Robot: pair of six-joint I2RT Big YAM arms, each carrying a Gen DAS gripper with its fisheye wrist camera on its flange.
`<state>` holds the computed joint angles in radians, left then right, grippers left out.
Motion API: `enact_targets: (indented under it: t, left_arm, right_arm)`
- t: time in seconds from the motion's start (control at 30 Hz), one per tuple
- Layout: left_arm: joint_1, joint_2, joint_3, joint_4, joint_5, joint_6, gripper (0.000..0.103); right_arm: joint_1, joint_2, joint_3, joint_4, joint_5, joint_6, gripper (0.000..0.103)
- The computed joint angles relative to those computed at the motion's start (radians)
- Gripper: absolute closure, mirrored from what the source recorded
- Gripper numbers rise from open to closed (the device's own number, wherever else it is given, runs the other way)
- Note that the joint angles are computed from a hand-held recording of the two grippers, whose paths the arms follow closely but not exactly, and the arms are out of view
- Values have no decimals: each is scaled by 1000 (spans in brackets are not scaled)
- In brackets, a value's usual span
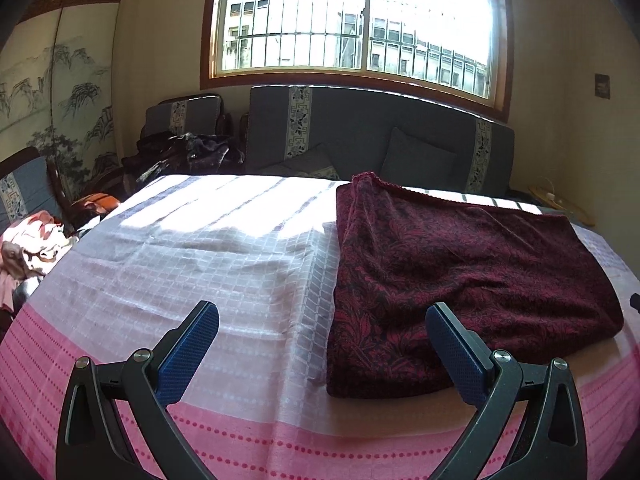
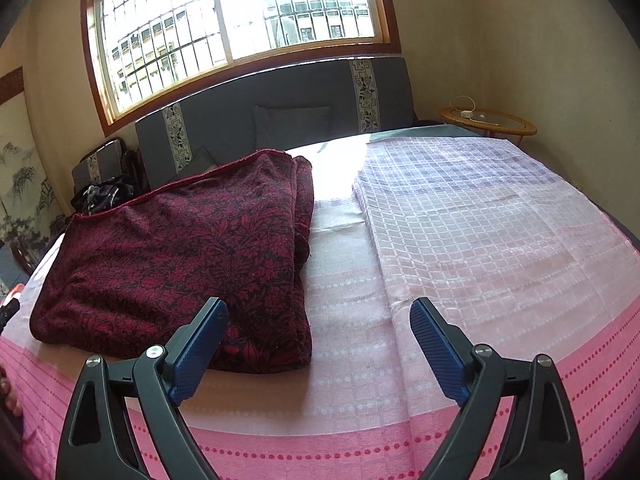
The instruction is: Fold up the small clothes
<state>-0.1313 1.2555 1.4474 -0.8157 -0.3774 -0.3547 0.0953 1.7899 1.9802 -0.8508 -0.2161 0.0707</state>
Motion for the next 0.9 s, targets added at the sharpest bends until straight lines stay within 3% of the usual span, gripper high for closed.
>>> enact_targets:
  t: [0.07,0.17,0.23,0.47,0.6,0.73,0.9]
  left_arm:
    - [41,39,66,-47,112,13,0]
    - [108,121,178,-126,341,47,0]
    - [132,175,238,-158,426,59,0]
    - [176,326,389,-212,527,108,1]
    - [217,390,436,-203,636,72,2]
    - [243,469,517,-246,712,56,6]
    - [257,547,615,-300,725,62,6]
  right_arm:
    - [-1,7,25,-7,-37,29,12]
    - [4,38,97,-29,-97,48,11]
    - [6,86,186,-86,-142,45,11]
    - [16,216,395,-209,-146,6,11]
    - [12,247,436,-230,-132,-7,11]
    - [7,234,390,-189,-143,-6,11]
    - [9,185,278,-92,-127,32,11]
